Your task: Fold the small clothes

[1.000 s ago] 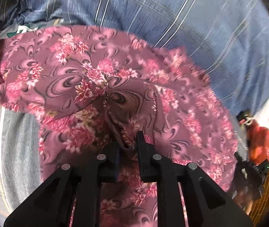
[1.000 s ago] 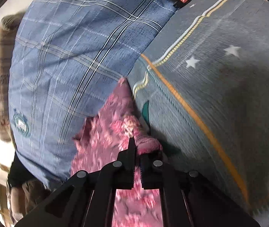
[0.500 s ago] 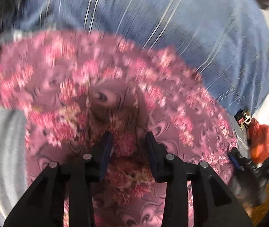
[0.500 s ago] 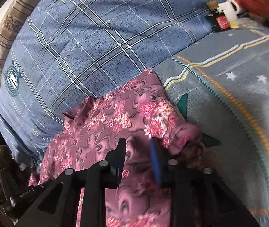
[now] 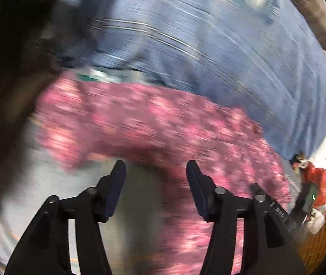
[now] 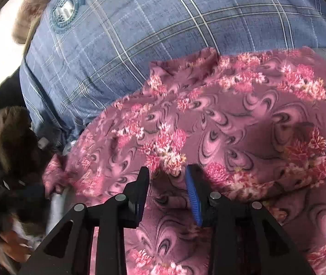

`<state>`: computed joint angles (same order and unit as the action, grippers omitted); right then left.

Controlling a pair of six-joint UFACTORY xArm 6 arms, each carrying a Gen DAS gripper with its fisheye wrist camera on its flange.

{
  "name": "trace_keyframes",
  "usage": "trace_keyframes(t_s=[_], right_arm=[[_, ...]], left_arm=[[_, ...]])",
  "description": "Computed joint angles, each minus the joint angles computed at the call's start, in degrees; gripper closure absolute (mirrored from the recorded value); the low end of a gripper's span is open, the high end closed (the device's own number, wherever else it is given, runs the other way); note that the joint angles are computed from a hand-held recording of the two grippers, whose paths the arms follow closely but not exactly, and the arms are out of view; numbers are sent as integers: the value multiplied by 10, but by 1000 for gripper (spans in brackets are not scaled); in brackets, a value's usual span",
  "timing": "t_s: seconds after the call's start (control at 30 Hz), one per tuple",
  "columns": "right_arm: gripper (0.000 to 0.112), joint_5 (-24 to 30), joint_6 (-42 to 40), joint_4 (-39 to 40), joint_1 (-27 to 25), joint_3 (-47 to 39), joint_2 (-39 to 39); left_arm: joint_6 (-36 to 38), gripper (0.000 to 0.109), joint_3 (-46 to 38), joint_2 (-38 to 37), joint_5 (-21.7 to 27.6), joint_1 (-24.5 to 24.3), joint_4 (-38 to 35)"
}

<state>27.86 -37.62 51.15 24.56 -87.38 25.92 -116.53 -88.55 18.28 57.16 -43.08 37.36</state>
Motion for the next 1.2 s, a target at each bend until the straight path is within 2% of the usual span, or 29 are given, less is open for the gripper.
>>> trace_keyframes(t_s=[0.07,0.1,0.17,0.23,0.3,0.43,0.5,0.53,0.57,0.63,0.67,0.7,0.77,0.9,1.03,1.2], right_arm=[[76,-63,-59,29,19,36,-11],[75,-69,-54,19,21,39,-12],[72,-66,-54,19,24,30,-5],[72,-55,-70,44,20,25,-2],[72,-49,-78,59,19,22,-1],[72,-43,-89,73,15,26,-5],[72,-42,-86,70,14,25,-6],[72,-40,-87,72,14,25,-6],[72,-38,-89,76,13,24,-6],[72,-33,-93,85,12,23,-6],[72,-31,-95,89,11,23,-6],[72,-30,-97,91,11,23,-6],[72,-27,-100,97,9,24,-7],[72,-20,-105,109,6,22,-6],[72,-15,-91,98,5,18,-5],[73,4,-33,8,-1,23,-21]], left_arm=[[2,49,54,-49,23,3,-20],[12,43,71,-65,32,5,-36],[33,41,94,-82,40,11,-70],[42,41,116,-85,4,18,-95],[14,41,146,-91,-41,21,-91],[-116,41,196,-101,-117,28,-36],[-146,42,202,-100,-128,33,-24],[-156,43,198,-96,-122,35,-20],[-159,49,188,-88,-114,37,-19],[-166,105,192,-91,-122,43,-19],[-181,105,202,-95,-143,48,-12],[-192,105,203,-97,-140,47,-7],[-203,106,190,-100,-105,34,9],[-246,106,174,-104,-97,18,58],[-236,106,95,-62,-98,12,84],[-183,106,-43,36,-123,18,83]])
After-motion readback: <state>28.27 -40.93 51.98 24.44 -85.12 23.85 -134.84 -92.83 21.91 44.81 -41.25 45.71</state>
